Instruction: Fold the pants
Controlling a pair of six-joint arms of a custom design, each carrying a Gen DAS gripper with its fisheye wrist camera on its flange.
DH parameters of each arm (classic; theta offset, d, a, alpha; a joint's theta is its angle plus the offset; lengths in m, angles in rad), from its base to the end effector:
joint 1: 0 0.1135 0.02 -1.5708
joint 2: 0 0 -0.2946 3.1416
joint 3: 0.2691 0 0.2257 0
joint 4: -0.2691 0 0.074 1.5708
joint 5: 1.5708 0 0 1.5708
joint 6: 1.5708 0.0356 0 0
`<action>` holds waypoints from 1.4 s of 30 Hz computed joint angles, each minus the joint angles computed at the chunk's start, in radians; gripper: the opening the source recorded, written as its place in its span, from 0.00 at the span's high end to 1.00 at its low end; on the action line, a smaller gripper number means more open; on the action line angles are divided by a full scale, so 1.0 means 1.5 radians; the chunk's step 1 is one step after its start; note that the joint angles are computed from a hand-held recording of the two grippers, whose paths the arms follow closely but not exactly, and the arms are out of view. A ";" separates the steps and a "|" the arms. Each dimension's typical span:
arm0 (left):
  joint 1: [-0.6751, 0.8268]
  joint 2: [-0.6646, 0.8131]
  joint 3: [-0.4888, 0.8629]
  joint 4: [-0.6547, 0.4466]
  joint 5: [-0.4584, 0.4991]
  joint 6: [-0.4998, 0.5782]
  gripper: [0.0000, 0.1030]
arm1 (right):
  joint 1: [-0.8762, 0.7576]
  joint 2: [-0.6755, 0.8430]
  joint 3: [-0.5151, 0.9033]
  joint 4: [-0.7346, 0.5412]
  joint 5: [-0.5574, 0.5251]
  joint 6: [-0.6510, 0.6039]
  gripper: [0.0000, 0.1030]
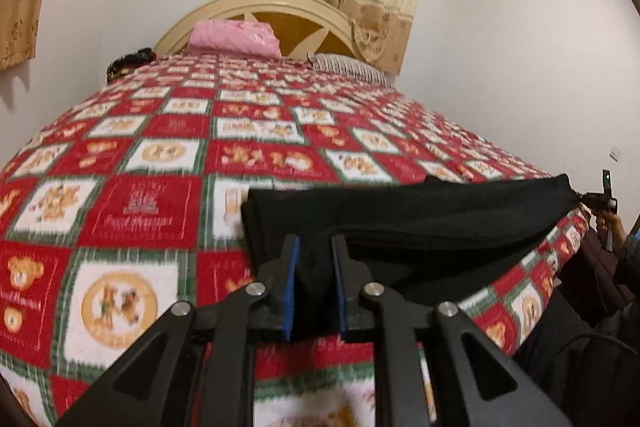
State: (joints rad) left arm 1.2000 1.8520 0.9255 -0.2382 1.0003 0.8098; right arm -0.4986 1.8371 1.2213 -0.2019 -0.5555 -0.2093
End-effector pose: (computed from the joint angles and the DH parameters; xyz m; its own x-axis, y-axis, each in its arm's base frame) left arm 0.1429 0.2848 0.1730 -0.5068 -0.2244 -0.8323 -0.0230 0.9687 -0.2472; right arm 0.3437 -0.1658 0.2450 -0.6454 0.1504 -0.7489 -0.0455 0.9711 0.2343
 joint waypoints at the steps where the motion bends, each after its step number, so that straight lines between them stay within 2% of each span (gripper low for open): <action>1: 0.009 0.001 -0.002 -0.010 0.002 0.016 0.78 | -0.002 0.000 0.001 -0.002 -0.002 -0.002 0.95; 2: 0.019 0.000 -0.004 -0.018 0.005 0.028 0.77 | -0.004 0.000 0.001 -0.003 -0.002 -0.003 0.95; 4: 0.035 -0.006 -0.014 -0.013 0.003 0.034 0.66 | -0.006 -0.003 0.000 -0.005 0.004 -0.005 0.95; 5: 0.043 -0.011 -0.023 0.010 -0.002 0.020 0.54 | -0.008 -0.002 0.001 -0.007 0.004 -0.006 0.93; 6: 0.049 -0.010 -0.024 0.023 -0.006 0.008 0.48 | -0.011 0.000 0.006 -0.015 -0.001 -0.007 0.81; 8: 0.068 0.001 -0.010 0.012 -0.010 0.013 0.48 | -0.019 -0.007 0.000 -0.006 0.002 -0.001 0.66; 9: 0.076 0.003 -0.008 0.021 -0.016 0.006 0.48 | -0.023 -0.012 -0.005 -0.001 0.005 0.003 0.63; 12: 0.105 0.013 -0.001 0.060 -0.036 -0.044 0.48 | -0.036 -0.047 -0.030 0.016 0.022 0.015 0.63; 17: 0.119 0.004 0.013 0.066 0.006 -0.128 0.48 | -0.017 -0.142 -0.092 0.045 0.027 0.011 0.63; 20: 0.079 -0.035 -0.011 0.069 -0.005 -0.131 0.48 | 0.065 -0.196 -0.119 0.041 0.060 -0.010 0.63; 24: -0.005 -0.064 -0.029 0.071 -0.092 -0.135 0.48 | 0.267 -0.231 -0.139 0.021 0.125 -0.030 0.63; 28: -0.062 -0.049 -0.006 0.062 -0.156 -0.154 0.48 | 0.473 -0.213 -0.140 0.026 0.201 -0.039 0.63; 30: -0.074 -0.029 0.016 0.056 -0.177 -0.178 0.48 | 0.551 -0.189 -0.137 0.040 0.213 -0.033 0.63; 34: -0.083 0.021 0.089 -0.018 -0.173 -0.198 0.48 | 0.678 -0.126 -0.111 0.062 0.219 -0.001 0.63; 38: -0.085 0.071 0.162 -0.104 -0.146 -0.213 0.48 | 0.742 -0.082 -0.094 0.085 0.233 0.013 0.63; 41: -0.091 0.091 0.195 -0.149 -0.131 -0.204 0.63 | 0.762 -0.068 -0.093 0.094 0.235 0.023 0.62; 42: -0.095 0.092 0.196 -0.150 -0.137 -0.208 0.64 | 0.763 -0.064 -0.090 0.093 0.236 0.027 0.62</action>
State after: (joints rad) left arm 1.0580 1.9903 1.2201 -0.4626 0.7954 0.4984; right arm 0.6464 1.7405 1.0869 -0.0623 -0.2019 -0.1692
